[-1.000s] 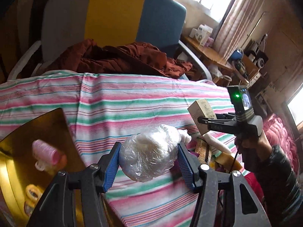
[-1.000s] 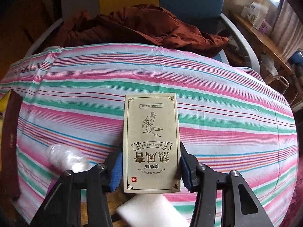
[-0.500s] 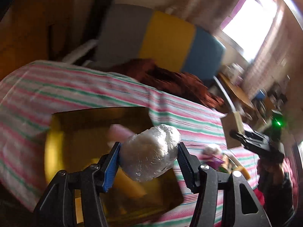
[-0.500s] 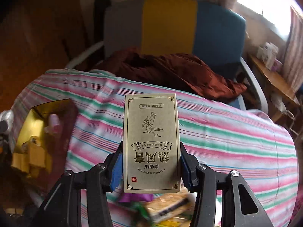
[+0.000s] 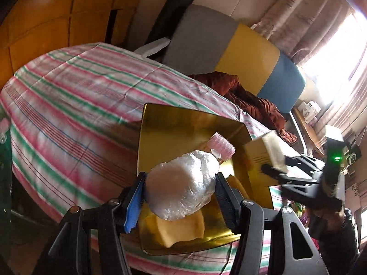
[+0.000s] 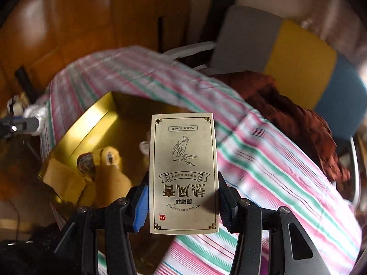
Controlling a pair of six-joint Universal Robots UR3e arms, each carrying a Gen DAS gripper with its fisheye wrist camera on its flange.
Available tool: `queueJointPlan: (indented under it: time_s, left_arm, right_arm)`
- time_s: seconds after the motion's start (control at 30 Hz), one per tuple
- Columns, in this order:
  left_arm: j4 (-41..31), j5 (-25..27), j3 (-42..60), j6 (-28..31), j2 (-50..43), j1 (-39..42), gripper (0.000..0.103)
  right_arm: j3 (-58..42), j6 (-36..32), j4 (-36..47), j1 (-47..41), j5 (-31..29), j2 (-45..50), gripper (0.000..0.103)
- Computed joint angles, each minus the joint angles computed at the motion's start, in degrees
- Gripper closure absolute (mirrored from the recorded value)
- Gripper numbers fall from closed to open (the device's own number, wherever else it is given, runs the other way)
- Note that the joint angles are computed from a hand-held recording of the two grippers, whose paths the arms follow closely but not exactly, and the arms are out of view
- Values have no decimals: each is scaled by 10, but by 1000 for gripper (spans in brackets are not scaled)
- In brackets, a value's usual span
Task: Organize objects
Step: 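Place cotton ball and cream box into the gold tray, opening both tools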
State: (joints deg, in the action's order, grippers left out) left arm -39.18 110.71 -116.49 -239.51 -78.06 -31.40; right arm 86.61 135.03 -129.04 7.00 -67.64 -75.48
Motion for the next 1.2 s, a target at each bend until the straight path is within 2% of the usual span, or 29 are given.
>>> queueJointPlan:
  time_s: [0.13, 0.3, 0.53, 0.63, 0.77, 0.9, 1.03, 1.2]
  left_arm:
    - [13, 1, -12, 6, 6, -2, 44]
    - [51, -18, -12, 45, -20, 22, 44]
    - [54, -20, 40, 98, -84, 57, 40]
    - [40, -38, 56, 113, -99, 84, 29]
    - [35, -25, 44, 95, -86, 85, 20]
    - [4, 3, 39, 71, -73, 58, 20]
    - [-43, 64, 54, 24, -81, -1, 20]
    - [-125, 155, 103, -55, -109, -84, 20]
  right_arm:
    - [0, 21, -36, 61, -48, 33, 51]
    - [18, 44, -20, 70, -27, 25, 47]
    - [91, 80, -22, 41, 3, -29, 41]
    - [132, 90, -23, 21, 23, -64, 29]
    - [172, 101, -37, 9, 31, -101, 26]
    - [212, 109, -46, -11, 59, -139, 19]
    - [246, 118, -59, -21, 75, -167, 11]
    - [303, 118, -104, -21, 67, -205, 8]
